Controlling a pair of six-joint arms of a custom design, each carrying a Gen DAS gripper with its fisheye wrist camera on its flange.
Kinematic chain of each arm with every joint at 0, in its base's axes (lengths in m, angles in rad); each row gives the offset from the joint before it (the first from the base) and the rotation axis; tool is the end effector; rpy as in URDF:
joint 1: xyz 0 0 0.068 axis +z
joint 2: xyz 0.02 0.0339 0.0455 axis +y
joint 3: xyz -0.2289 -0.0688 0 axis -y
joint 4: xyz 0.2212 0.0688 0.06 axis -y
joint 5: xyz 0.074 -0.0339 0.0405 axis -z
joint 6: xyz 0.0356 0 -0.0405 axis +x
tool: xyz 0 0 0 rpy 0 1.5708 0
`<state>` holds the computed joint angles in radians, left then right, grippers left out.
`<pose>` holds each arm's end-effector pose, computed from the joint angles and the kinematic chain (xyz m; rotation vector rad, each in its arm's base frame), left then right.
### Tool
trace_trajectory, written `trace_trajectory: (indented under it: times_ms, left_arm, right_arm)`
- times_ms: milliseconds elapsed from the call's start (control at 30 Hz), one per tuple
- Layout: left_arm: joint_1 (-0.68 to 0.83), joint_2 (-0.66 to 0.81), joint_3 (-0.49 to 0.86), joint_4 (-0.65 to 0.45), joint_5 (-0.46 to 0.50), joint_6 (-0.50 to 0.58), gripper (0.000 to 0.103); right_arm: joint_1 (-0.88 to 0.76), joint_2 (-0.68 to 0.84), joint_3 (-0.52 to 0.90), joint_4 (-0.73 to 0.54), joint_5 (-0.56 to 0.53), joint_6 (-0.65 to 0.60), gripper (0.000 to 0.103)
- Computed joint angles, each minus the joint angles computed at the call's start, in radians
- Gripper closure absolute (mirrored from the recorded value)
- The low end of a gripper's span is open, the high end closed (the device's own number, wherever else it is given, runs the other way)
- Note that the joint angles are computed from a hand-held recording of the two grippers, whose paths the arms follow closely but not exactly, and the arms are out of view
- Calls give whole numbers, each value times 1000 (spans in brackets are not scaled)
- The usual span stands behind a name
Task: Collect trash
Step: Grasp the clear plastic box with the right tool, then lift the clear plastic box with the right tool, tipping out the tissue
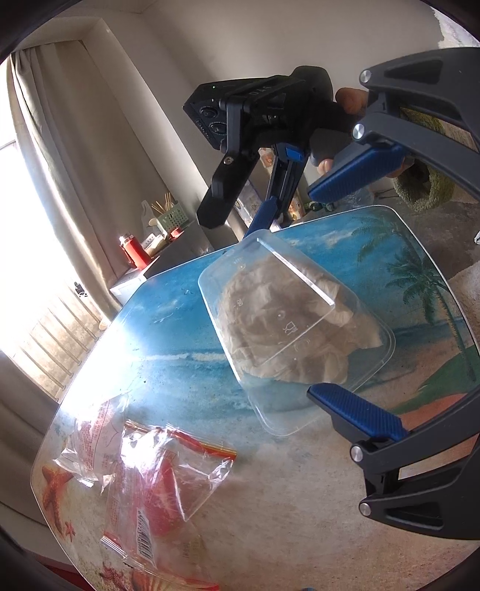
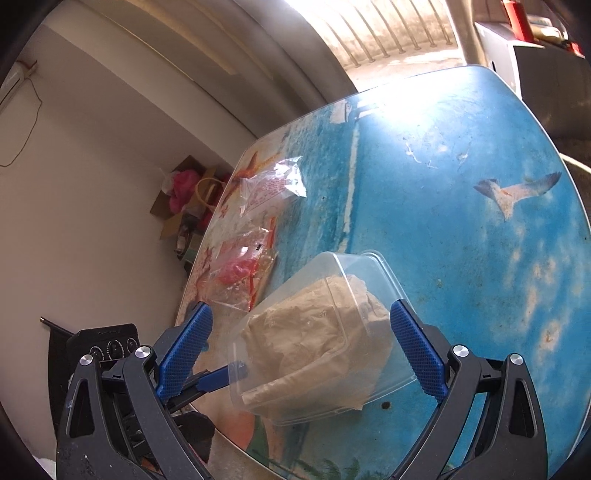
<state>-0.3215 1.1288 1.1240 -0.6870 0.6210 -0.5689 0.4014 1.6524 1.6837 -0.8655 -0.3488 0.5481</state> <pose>0.2049 -0.0901 0.3137 0.0619 2.3761 -1.1565 0.2991 0.1402 0.3289 0.0138 2.5186 0.8370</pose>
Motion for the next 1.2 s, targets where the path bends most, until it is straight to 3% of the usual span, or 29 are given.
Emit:
trace_trajectory:
  times_ms: [633,1200]
  left_arm:
    - [16,-119,53,-84,-25,29,7]
    - [65,-283,-45,-117,-15,-14,7]
  right_arm:
    - [130,22,260,-149,105,-34,10]
    - [295,103,441,-261,245,-34,10]
